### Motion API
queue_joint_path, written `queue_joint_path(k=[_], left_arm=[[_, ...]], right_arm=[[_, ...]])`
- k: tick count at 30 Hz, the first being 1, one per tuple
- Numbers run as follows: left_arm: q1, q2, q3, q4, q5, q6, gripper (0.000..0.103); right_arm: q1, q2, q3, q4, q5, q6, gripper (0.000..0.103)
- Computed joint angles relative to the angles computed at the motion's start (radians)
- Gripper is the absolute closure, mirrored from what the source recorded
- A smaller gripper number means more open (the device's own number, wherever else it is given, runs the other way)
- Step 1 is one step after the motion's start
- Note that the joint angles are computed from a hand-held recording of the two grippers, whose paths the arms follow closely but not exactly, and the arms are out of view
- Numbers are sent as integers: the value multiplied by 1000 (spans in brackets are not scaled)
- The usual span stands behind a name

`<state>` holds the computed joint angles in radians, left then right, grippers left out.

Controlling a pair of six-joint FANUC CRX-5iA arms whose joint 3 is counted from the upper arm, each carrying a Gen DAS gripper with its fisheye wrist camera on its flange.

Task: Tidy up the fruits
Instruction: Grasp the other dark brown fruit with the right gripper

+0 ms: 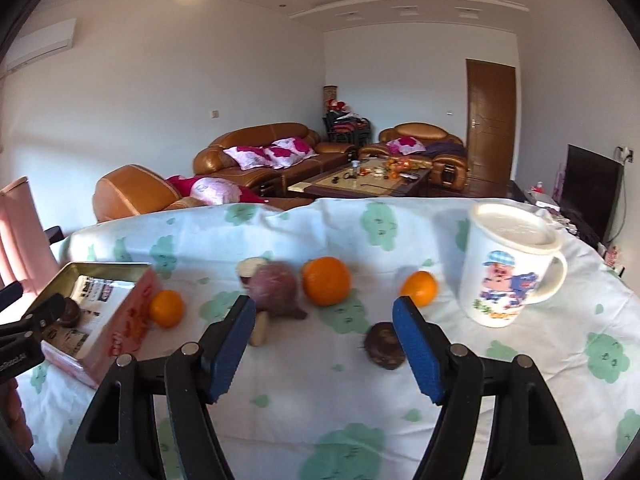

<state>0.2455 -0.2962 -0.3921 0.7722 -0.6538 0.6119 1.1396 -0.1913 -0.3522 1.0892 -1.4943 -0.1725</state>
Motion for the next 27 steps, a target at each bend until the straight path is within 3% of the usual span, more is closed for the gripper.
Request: queue_joint_path(k=[3, 7, 15, 20, 27], left_arm=[[-45, -9, 15, -60, -11, 103, 0], [-119, -17, 29, -130, -1, 202, 0], [-203, -30, 28, -227, 68, 185, 0], [-203, -20, 27, -209, 35, 140, 0], [-200, -10, 27, -194, -13, 107, 0]], right_arm=[[0, -23, -24, 0, -80, 10, 31], [-11, -95, -70, -21, -109, -31, 31], [-28, -143, -78, -90, -63, -46, 31], [-30, -177, -104, -100, -23, -88, 31], [-39, -157, -83, -126, 8, -43, 31]])
